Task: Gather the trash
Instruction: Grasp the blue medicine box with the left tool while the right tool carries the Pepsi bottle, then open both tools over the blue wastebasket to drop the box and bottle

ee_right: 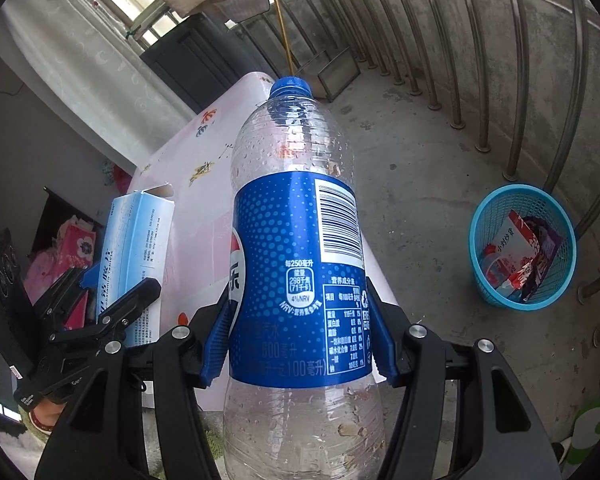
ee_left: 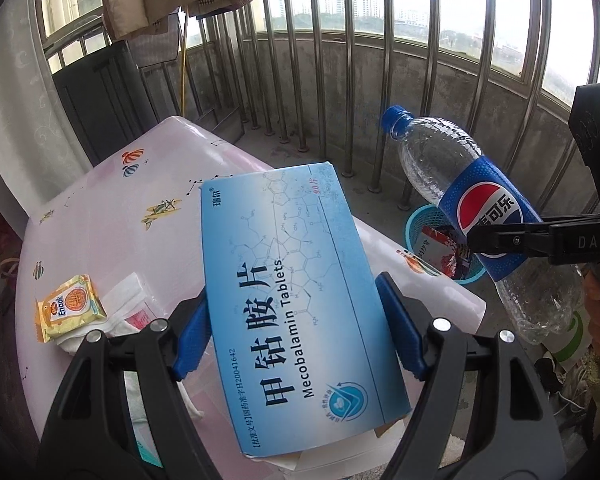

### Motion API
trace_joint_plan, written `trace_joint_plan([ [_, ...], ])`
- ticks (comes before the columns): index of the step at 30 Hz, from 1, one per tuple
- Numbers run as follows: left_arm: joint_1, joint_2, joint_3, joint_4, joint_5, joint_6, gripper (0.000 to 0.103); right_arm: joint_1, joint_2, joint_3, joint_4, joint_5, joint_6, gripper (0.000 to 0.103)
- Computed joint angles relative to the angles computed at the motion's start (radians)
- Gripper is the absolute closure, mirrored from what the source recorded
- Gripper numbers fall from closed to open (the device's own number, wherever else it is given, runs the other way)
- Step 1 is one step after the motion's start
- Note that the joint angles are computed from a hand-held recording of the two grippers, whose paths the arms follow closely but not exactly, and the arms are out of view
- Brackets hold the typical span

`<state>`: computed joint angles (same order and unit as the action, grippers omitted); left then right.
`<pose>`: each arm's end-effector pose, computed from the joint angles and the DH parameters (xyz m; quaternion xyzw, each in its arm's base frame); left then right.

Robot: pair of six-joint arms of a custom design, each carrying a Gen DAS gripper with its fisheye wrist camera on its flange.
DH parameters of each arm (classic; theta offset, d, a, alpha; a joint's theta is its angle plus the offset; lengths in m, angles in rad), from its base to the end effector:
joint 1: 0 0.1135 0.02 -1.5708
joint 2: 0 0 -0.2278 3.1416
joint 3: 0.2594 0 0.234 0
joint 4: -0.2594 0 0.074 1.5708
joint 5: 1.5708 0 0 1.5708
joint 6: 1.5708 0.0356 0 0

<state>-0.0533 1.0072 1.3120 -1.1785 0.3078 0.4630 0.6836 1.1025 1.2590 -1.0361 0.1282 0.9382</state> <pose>0.1645 -0.0196 0.3484 0.2877 0.8846 -0.0724 0.3597 0.1586 0.1234 0.3271 0.1407 0.9286 0.2035 0.2766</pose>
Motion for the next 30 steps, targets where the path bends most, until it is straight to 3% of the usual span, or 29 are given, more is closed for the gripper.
trace_joint_plan([
  [7, -0.075, 0.076, 0.081, -0.013, 0.058, -0.049, 0.031, -0.039, -0.114, -0.049, -0.069, 0.047, 0.056, 0.045],
  [16, -0.296, 0.348, 0.294, -0.03, 0.122, -0.19, 0.031, -0.204, -0.379, -0.193, -0.202, 0.062, 0.147, 0.045],
  [21, -0.459, 0.561, 0.433, -0.043, 0.135, -0.285, 0.031, -0.545, -0.527, -0.315, -0.231, -0.116, 0.023, 0.045],
  [24, -0.556, 0.717, 0.537, -0.045, 0.125, -0.343, 0.031, -0.855, -0.572, -0.416, -0.204, -0.324, -0.148, 0.045],
  [30, -0.698, 1.117, 0.887, -0.124, 0.071, -0.42, 0.031, -1.128, -0.459, -0.607, -0.031, -0.5, -0.323, 0.045],
])
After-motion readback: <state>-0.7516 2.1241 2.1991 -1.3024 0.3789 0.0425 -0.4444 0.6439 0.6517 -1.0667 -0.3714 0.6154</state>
